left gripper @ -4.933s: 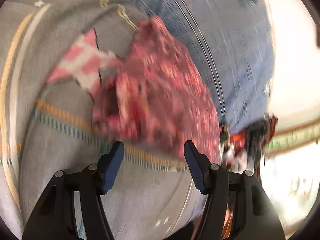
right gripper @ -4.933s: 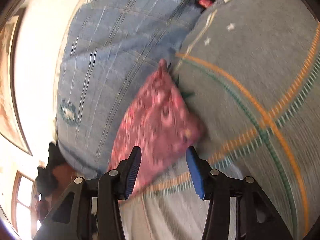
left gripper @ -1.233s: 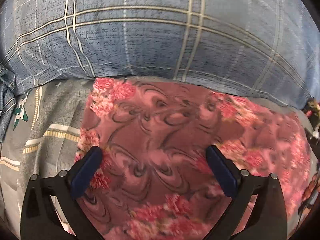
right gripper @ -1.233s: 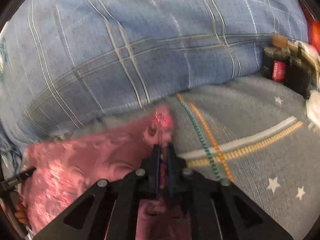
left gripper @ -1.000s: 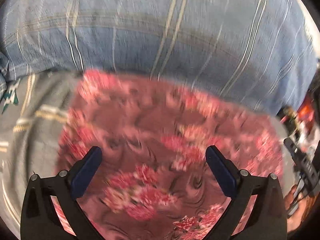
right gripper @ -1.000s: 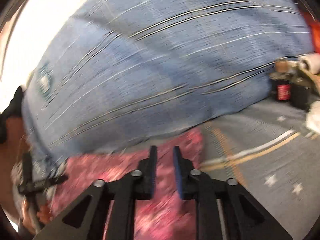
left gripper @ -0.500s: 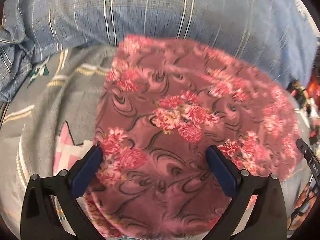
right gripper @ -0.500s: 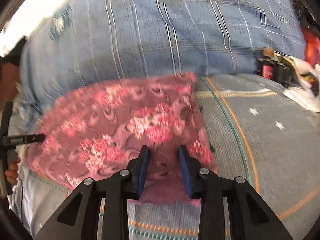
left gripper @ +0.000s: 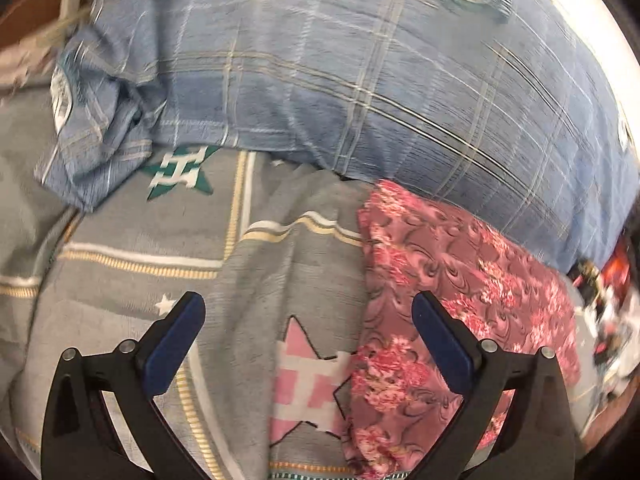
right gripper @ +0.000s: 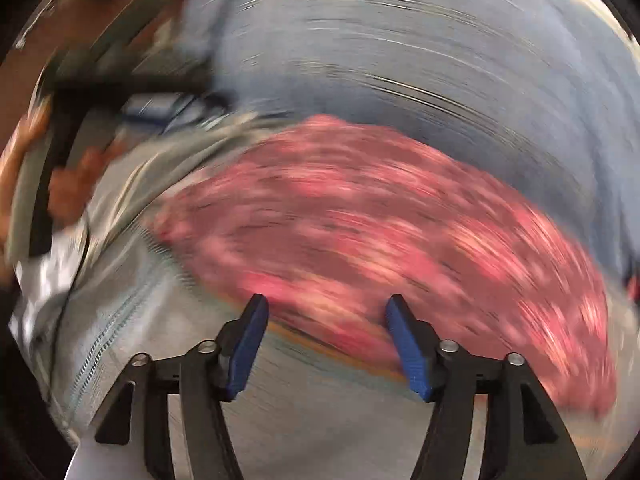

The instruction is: Fold small clothes

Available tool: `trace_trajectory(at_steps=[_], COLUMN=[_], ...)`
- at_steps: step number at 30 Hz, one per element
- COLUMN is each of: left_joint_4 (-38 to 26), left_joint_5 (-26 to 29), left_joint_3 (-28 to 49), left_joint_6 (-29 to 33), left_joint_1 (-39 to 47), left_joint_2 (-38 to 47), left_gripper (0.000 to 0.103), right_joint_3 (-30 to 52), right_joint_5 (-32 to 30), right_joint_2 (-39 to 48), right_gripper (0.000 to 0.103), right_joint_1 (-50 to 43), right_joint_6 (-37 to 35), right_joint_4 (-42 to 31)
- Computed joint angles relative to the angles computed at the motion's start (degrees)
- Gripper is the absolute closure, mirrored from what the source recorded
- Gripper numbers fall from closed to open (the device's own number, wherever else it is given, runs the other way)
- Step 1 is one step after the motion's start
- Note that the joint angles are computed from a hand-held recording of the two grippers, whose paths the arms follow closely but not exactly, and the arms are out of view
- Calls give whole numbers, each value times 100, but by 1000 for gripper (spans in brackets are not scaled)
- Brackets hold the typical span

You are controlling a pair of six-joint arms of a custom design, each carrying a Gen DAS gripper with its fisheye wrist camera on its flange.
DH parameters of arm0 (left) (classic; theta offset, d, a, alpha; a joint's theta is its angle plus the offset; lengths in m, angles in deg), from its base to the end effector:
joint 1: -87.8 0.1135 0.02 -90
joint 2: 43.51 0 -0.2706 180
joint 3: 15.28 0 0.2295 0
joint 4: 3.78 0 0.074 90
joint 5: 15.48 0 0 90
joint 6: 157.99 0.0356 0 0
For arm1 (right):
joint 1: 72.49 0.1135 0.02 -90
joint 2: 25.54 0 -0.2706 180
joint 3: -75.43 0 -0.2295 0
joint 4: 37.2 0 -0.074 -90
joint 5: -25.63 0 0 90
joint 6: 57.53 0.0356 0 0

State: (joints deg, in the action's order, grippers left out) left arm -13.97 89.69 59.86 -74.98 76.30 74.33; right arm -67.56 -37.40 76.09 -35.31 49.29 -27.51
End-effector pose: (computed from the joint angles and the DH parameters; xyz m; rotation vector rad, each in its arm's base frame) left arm 0.3709 -0.0850 0.1107 0.2105 2.4991 -0.4644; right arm 0.1959 0.1283 0.0847 -0.2440 2.3825 -0.1677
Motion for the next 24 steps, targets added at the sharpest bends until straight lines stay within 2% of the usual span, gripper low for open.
trace_trajectory(at_steps=[3, 6, 10, 11, 13, 15, 18, 21, 24], left_joint_4=[-252, -315, -381, -398, -406, -453, -612, -925, -1180], left_joint_5=[247, 382, 525, 551, 599, 698, 1024, 1874, 2312], left_joint_3=[188, 345, 394, 401, 374, 390, 579, 1056, 1520], left_joint_6=[-109, -163, -171, -162, -151, -144, -185, -434, -684], left_joint_1=[182, 277, 408, 428, 452, 460, 454, 446, 315], left_joint_2=[56, 164, 184, 190, 184, 205, 369, 739, 1073], left_gripper=[0, 0, 0, 0, 0, 0, 0, 0, 0], right_joint_3=[1015, 1600, 2320, 2432, 2654, 2317, 1628, 1083, 832], right_joint_5=[447, 1125, 1572, 1603, 1257, 939, 905, 952, 803], right_joint_2=[919, 1439, 2007, 2058, 2073, 1782, 1236, 800, 691], right_gripper=[30, 23, 26, 30, 88, 88, 91, 92, 92], right_joint_1=[424, 640, 553, 547, 359, 99, 80, 118, 66], right_joint_6=[-438, -842, -1223, -1227, -1131, -1091, -806, -641, -619], right_joint_4=[-422, -396, -412, -446, -711, -210, 399, 825, 1105])
